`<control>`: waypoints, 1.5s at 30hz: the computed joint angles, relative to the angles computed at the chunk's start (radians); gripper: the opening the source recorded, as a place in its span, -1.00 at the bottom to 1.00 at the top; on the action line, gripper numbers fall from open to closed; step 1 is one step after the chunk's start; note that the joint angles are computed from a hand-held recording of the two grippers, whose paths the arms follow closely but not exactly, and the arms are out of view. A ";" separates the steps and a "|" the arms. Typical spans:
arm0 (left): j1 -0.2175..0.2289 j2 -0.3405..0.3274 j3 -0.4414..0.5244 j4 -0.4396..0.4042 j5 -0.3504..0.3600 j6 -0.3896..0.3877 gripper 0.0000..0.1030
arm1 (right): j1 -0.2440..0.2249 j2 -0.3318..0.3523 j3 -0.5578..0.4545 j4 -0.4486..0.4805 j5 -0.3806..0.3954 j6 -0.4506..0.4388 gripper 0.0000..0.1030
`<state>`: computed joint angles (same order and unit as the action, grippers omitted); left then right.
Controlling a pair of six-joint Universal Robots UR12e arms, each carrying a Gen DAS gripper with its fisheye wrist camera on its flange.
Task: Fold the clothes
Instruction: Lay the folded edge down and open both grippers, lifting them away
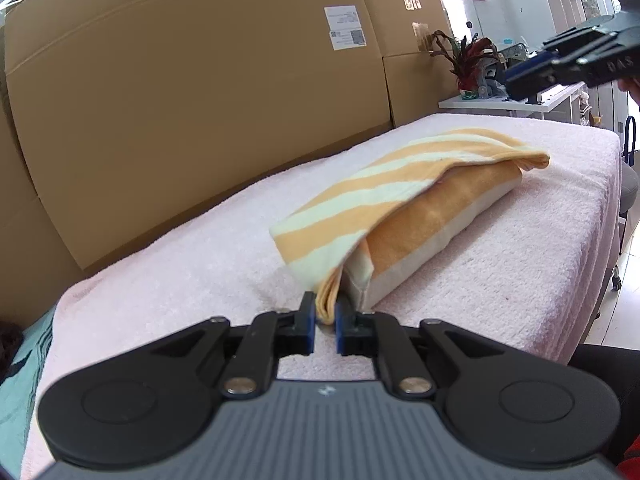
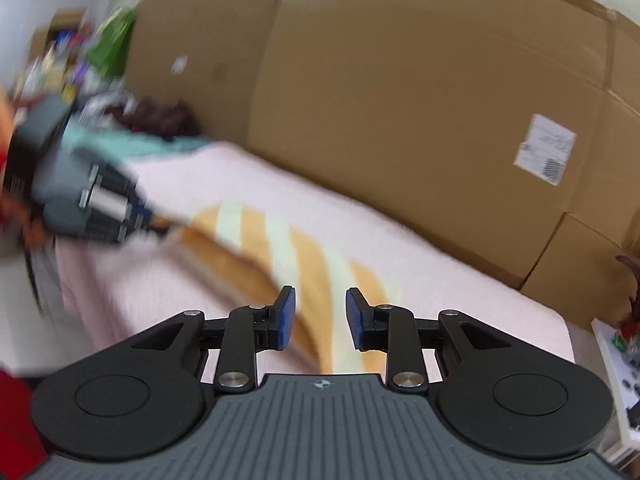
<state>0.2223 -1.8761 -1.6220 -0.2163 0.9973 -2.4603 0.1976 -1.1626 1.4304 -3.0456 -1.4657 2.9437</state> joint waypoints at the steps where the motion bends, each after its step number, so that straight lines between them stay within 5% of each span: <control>1: -0.001 0.000 -0.002 0.003 0.003 0.002 -0.88 | 0.007 0.017 -0.019 -0.012 -0.021 0.046 -0.45; 5: -0.002 0.007 -0.013 0.012 0.008 0.020 -0.88 | 0.046 0.092 -0.093 0.004 -0.153 0.117 -0.46; 12: 0.004 0.002 -0.003 -0.012 -0.015 0.008 -0.88 | 0.060 0.103 -0.084 0.051 -0.180 0.153 -0.44; 17: 0.044 0.025 0.006 -0.054 -0.165 0.016 -0.67 | 0.075 0.117 -0.080 0.007 -0.232 0.064 -0.44; 23: 0.060 0.010 0.054 0.026 -0.316 -0.182 -0.65 | 0.074 0.128 -0.087 -0.014 -0.237 0.069 -0.43; 26: 0.015 -0.036 0.099 0.074 -0.244 -0.321 -0.63 | 0.079 0.132 -0.086 -0.029 -0.256 0.057 -0.43; 29: -0.033 -0.069 0.136 0.032 -0.127 -0.395 -0.66 | 0.084 0.134 -0.082 -0.046 -0.271 0.046 -0.43; 33: -0.066 -0.086 0.144 0.000 -0.011 -0.404 -0.66 | 0.083 0.136 -0.072 -0.075 -0.270 0.064 -0.43; 39: -0.066 -0.076 0.073 0.124 0.026 -0.381 -0.59 | 0.077 0.134 -0.061 -0.096 -0.247 0.079 -0.43; 45: -0.070 -0.084 0.076 0.145 0.033 -0.400 -0.61 | 0.076 0.116 -0.094 -0.022 -0.222 0.097 -0.42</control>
<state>0.1527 -1.9602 -1.5461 -0.0713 1.0300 -2.8604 0.2734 -1.0465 1.3366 -3.0679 -1.6881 3.0408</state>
